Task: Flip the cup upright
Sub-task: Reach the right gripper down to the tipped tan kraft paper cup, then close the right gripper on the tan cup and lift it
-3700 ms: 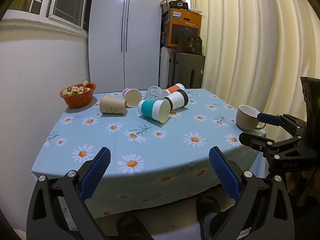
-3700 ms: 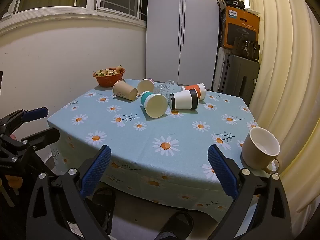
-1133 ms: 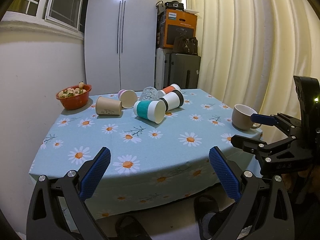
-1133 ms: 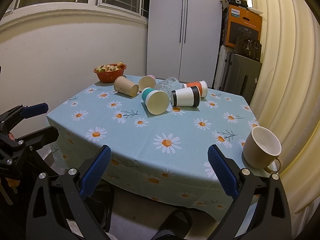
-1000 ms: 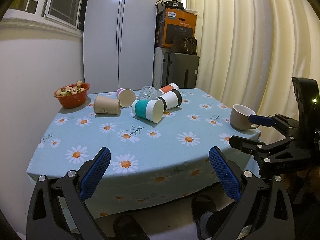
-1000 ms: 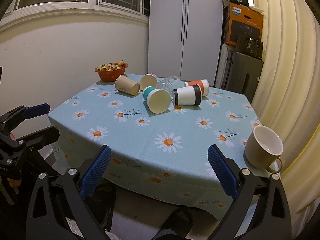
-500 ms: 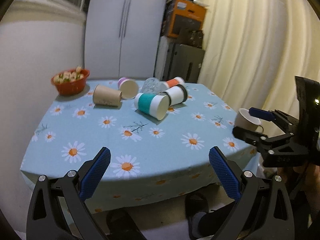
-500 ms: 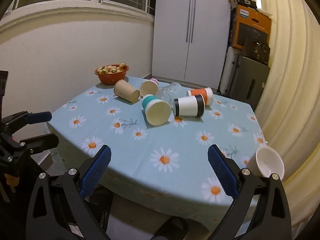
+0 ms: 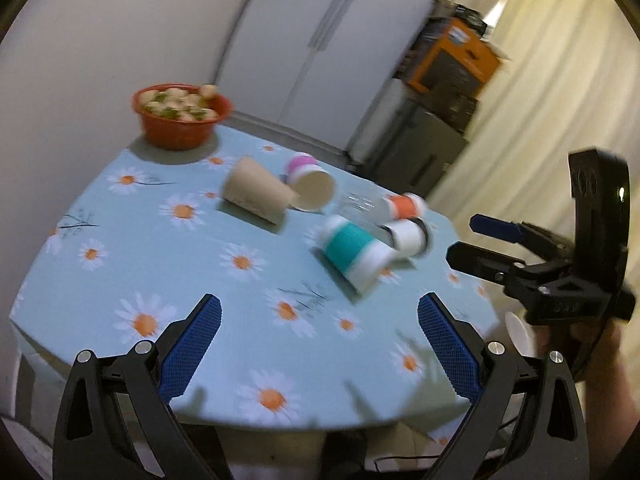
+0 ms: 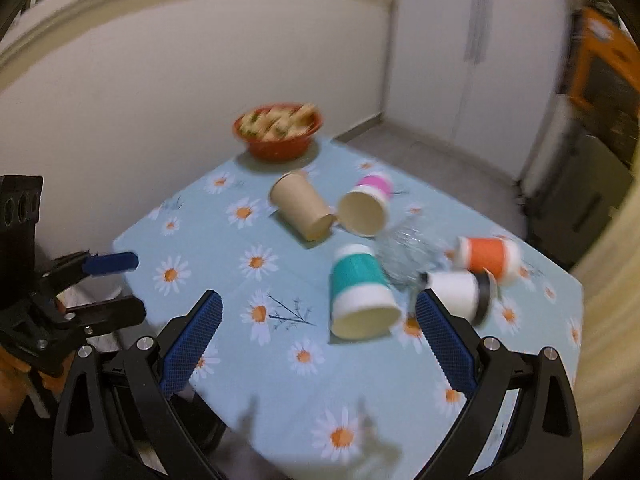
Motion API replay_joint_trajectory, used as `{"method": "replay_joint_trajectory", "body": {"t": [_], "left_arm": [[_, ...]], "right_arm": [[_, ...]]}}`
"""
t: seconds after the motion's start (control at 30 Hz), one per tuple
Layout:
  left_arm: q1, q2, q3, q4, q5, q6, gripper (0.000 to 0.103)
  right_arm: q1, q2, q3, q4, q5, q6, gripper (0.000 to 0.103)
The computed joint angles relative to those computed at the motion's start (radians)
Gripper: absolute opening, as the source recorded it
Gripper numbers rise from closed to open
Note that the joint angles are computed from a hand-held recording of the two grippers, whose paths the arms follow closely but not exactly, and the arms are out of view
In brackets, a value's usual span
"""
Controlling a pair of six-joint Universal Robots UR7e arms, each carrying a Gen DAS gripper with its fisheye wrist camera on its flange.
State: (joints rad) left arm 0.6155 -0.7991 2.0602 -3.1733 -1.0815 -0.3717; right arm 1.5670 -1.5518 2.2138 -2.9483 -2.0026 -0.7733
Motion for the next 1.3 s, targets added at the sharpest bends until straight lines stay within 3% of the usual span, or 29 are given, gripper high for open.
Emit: {"method": "replay_joint_trajectory", "body": {"t": [0.03, 0.17, 0.37, 0.6, 0.7, 0.97, 1.17, 1.3], "left_arm": [[0.002, 0.007, -0.010, -0.007, 0.037, -0.009, 0.096], [0.045, 0.010, -0.058, 0.035, 0.047, -0.071, 0.096], [0.099, 0.022, -0.087, 0.048, 0.003, -0.129, 0.096], [0.169, 0.070, -0.154, 0.022, -0.156, -0.161, 0.096], [0.186, 0.081, -0.159, 0.010, -0.176, -0.160, 0.096], [0.225, 0.096, -0.159, -0.018, -0.221, -0.177, 0.096], [0.260, 0.080, -0.147, -0.051, -0.283, -0.223, 0.096], [0.269, 0.070, -0.136, -0.062, -0.288, -0.239, 0.096]], "right_arm": [[0.012, 0.030, -0.041, 0.040, -0.016, -0.009, 0.096], [0.043, 0.156, -0.213, 0.219, -0.061, -0.028, 0.096], [0.066, 0.358, -0.445, 0.423, -0.132, -0.025, 0.090], [0.087, 0.550, -0.620, 0.546, -0.286, -0.049, 0.079], [0.087, 0.599, -0.670, 0.580, -0.327, -0.046, 0.072], [0.076, 0.703, -0.779, 0.687, -0.403, -0.008, 0.066], [0.065, 0.736, -0.812, 0.728, -0.440, 0.006, 0.060], [0.061, 0.748, -0.821, 0.742, -0.453, 0.015, 0.059]]}}
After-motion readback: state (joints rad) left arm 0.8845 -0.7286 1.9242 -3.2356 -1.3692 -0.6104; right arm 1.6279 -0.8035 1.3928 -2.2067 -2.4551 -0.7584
